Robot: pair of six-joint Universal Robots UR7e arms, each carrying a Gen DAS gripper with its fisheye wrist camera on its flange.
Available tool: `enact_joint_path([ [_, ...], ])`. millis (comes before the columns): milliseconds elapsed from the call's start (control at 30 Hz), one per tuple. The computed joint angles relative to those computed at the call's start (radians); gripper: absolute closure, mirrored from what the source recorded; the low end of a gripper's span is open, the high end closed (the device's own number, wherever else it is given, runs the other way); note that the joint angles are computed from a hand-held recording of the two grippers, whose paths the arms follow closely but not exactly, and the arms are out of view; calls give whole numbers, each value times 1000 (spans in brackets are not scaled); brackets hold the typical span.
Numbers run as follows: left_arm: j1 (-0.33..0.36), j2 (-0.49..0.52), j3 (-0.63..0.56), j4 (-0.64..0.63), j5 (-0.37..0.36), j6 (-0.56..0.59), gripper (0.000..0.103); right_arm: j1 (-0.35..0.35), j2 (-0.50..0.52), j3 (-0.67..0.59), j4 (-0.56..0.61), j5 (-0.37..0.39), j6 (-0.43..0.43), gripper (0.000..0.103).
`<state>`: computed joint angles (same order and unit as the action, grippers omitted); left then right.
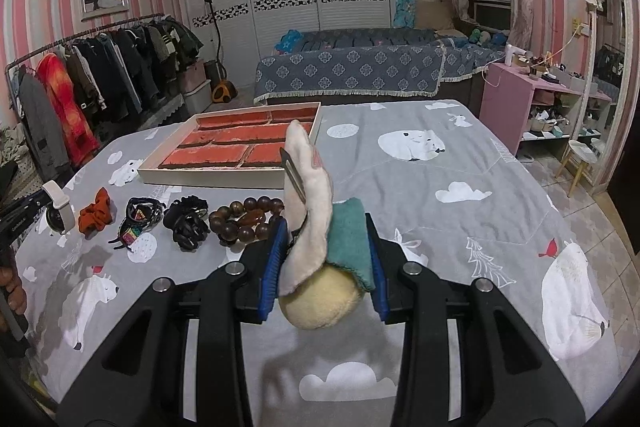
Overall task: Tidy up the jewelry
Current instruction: 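Carry the watch with the left tool while the right tool carries the plush charm over the tray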
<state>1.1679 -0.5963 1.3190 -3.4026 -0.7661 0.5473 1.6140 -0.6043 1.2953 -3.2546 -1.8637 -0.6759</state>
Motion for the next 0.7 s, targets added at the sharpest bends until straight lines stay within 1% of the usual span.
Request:
enact_joint_path([
  [200,2,0,-19,17,-16,-10,96,6,9,-15,-5,-1,-10,66],
  [333,3,13,-57,24,-24,5,96,13,22,-39,-8,-6,-22,66],
  [567,3,47,-156,38,-45,40,96,33,52,-107,3,3,-32,66],
  [700,4,90,-254,52,-67,96,96,46,74,-156,18,13,-50,66],
])
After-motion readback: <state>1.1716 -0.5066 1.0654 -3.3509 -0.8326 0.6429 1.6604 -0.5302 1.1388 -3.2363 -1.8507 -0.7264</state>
